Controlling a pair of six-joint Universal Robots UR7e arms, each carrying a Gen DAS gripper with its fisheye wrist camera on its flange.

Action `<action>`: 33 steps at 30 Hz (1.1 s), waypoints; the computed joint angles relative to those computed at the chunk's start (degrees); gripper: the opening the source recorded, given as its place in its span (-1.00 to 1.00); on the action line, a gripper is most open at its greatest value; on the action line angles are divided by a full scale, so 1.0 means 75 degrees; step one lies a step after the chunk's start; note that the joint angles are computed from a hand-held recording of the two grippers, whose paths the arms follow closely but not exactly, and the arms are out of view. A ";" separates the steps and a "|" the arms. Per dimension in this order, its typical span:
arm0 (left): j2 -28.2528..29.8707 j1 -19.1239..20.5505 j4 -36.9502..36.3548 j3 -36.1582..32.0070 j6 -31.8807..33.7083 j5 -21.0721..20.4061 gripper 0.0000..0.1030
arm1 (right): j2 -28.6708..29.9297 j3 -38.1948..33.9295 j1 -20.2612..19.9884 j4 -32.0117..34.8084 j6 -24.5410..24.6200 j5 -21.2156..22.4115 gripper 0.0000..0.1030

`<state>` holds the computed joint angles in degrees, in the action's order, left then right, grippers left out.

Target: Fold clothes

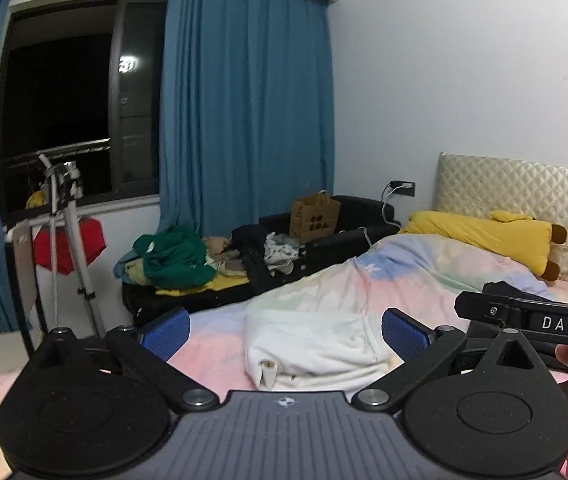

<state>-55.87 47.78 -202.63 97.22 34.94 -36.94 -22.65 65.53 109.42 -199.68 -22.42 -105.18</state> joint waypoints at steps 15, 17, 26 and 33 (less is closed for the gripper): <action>0.0179 0.0680 -0.1406 0.0744 0.0376 -0.0055 0.99 | 0.0902 -0.0338 -0.0080 -0.0700 -0.0724 -0.0324 1.00; 0.0258 0.0783 -0.1557 0.0759 0.0464 -0.0109 0.99 | 0.1120 -0.0607 -0.0088 -0.0668 -0.0798 -0.0430 1.00; 0.0409 0.1403 -0.1241 0.0518 0.0196 -0.0331 0.99 | 0.1836 -0.1409 -0.0193 -0.0640 -0.0790 -0.0757 1.00; 0.0378 0.1619 -0.1099 0.0494 0.0083 -0.0417 0.99 | 0.2092 -0.1641 -0.0213 -0.0667 -0.0806 -0.1012 1.00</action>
